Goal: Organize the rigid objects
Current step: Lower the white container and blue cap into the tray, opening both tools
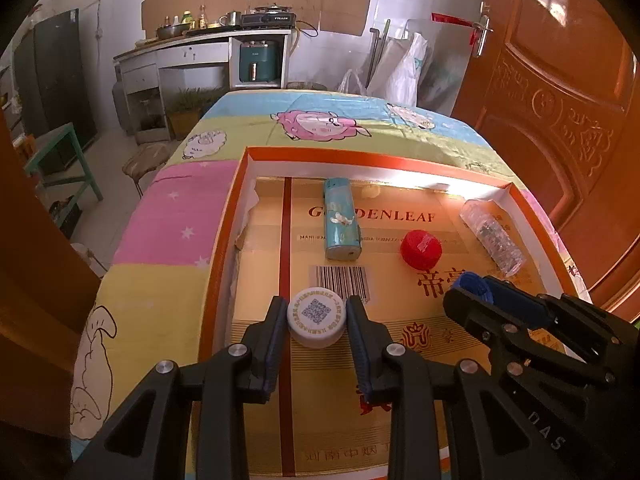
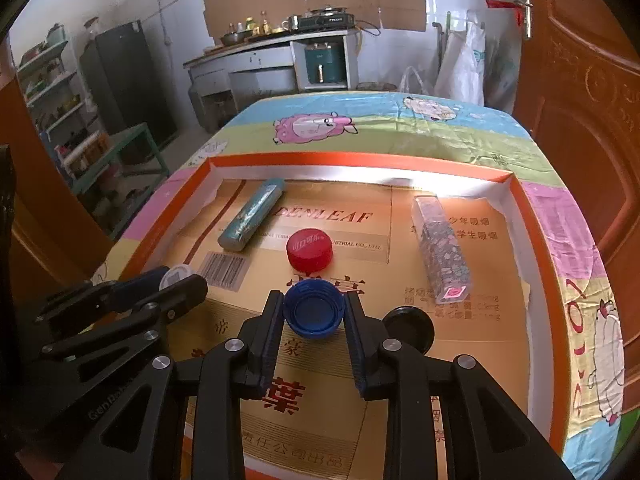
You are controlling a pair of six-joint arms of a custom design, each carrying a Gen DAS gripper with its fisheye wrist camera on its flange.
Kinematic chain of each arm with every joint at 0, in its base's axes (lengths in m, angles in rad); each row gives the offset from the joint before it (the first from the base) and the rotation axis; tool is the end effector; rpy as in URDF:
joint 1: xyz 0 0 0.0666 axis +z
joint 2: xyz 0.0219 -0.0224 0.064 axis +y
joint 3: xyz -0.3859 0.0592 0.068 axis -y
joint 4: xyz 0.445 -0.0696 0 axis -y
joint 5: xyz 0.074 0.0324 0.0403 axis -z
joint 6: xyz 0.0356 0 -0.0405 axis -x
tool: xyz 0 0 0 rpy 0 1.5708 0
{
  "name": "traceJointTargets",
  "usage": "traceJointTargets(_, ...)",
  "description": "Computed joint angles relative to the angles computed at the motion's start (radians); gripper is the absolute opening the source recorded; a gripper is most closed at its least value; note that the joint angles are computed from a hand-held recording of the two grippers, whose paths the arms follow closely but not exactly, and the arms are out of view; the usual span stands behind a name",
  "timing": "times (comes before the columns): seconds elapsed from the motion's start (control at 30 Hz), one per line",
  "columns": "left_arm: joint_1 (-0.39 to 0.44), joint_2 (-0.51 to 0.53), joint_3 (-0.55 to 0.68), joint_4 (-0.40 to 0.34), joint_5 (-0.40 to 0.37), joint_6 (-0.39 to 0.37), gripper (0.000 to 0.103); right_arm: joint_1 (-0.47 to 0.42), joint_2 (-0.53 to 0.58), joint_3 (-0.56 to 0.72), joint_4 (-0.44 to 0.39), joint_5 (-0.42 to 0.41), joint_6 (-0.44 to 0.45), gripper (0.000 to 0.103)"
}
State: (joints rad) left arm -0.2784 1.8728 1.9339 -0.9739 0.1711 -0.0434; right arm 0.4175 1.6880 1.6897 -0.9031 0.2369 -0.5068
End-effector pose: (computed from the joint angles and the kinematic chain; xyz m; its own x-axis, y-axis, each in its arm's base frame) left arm 0.6831 -0.2020 0.4196 -0.7439 0.2571 -0.6168 0.4036 0.9085 -0.1081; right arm 0.5948 0.2543 0.4214 -0.7534 0.1820 -0.6318 0.1197 0.9828 0.1403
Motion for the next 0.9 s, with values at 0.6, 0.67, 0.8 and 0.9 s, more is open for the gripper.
traceJointTargets(0.6,0.008,-0.033,-0.039,0.043,0.009,0.009,0.037,0.010,-0.012,-0.003,-0.017,0.034,0.013,0.037)
traceJointTargets(0.67,0.008,-0.049,-0.053,0.053,0.007,0.008,0.037,0.011,-0.022,-0.010,-0.015,0.037,0.007,0.037)
traceJointTargets(0.8,0.008,-0.074,-0.074,0.057,0.008,0.008,0.037,0.018,-0.044,-0.024,-0.015,0.047,-0.002,0.037)
traceJointTargets(0.9,0.007,-0.091,-0.087,0.059,0.009,0.009,0.037,0.024,-0.059,-0.032,-0.018,0.057,-0.007,0.037)
